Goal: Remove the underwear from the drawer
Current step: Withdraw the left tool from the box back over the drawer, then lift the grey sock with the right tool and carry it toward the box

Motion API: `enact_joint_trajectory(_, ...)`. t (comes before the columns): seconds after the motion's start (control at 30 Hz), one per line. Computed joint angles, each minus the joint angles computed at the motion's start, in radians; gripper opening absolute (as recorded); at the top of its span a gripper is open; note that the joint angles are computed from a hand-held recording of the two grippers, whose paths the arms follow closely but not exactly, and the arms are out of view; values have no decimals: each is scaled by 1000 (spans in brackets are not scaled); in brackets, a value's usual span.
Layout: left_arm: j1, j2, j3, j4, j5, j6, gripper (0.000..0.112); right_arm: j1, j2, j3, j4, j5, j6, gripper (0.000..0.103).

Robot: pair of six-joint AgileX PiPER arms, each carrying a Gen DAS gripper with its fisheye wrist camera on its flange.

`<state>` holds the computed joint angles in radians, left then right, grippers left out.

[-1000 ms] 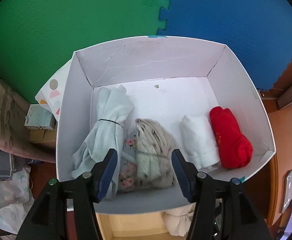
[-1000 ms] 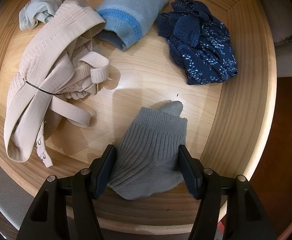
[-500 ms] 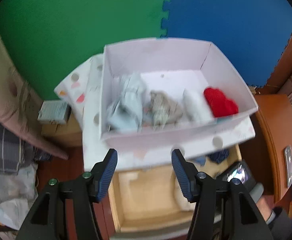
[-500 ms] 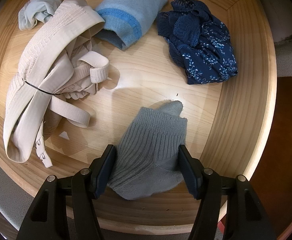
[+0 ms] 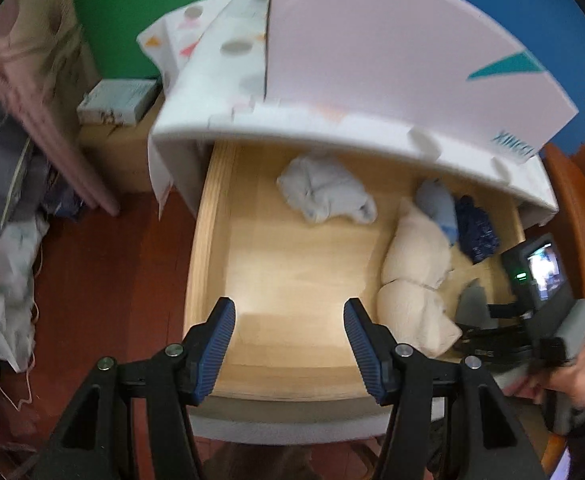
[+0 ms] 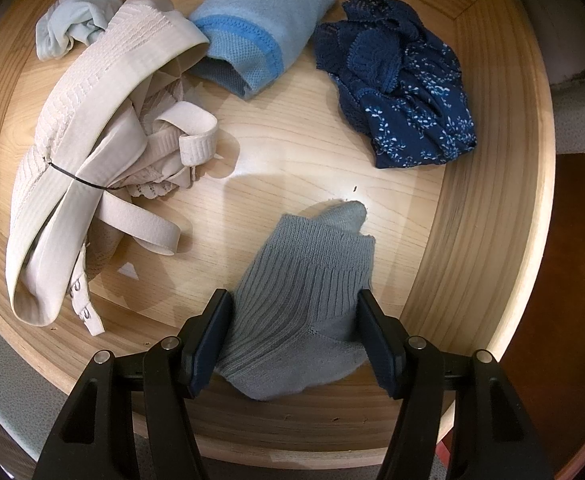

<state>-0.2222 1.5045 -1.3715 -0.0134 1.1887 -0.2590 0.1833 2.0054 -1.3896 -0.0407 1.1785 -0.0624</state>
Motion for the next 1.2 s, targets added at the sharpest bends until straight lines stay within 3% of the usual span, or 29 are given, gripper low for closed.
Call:
enact_joint_trajectory(0.1, -10, -3, 81, 3, -60, -21, 58, -5, 5, 4, -1, -8, -5, 61)
enact_joint_trajectory(0.23, -38, 4, 102, 26, -74, -41, 58, -11, 4, 8, -1, -14, -12, 60)
enact_joint_trajectory(0.33, -79, -27, 131, 103, -131, -90, 58, -7, 6, 6, -2, -14, -9, 59)
enact_joint_trajectory(0.47, -76, -60, 161, 91, -178, -75, 58, 1, -1, 10, -13, -23, -8, 54)
enact_joint_trajectory(0.87, -79, -71, 173, 91, -198, -61, 58, 10, -65, 38, -40, -63, 14, 29)
enact_joint_trajectory(1.2, -73, -68, 172, 85, -195, -66, 58, -51, -103, -16, -6, -23, 0, 26)
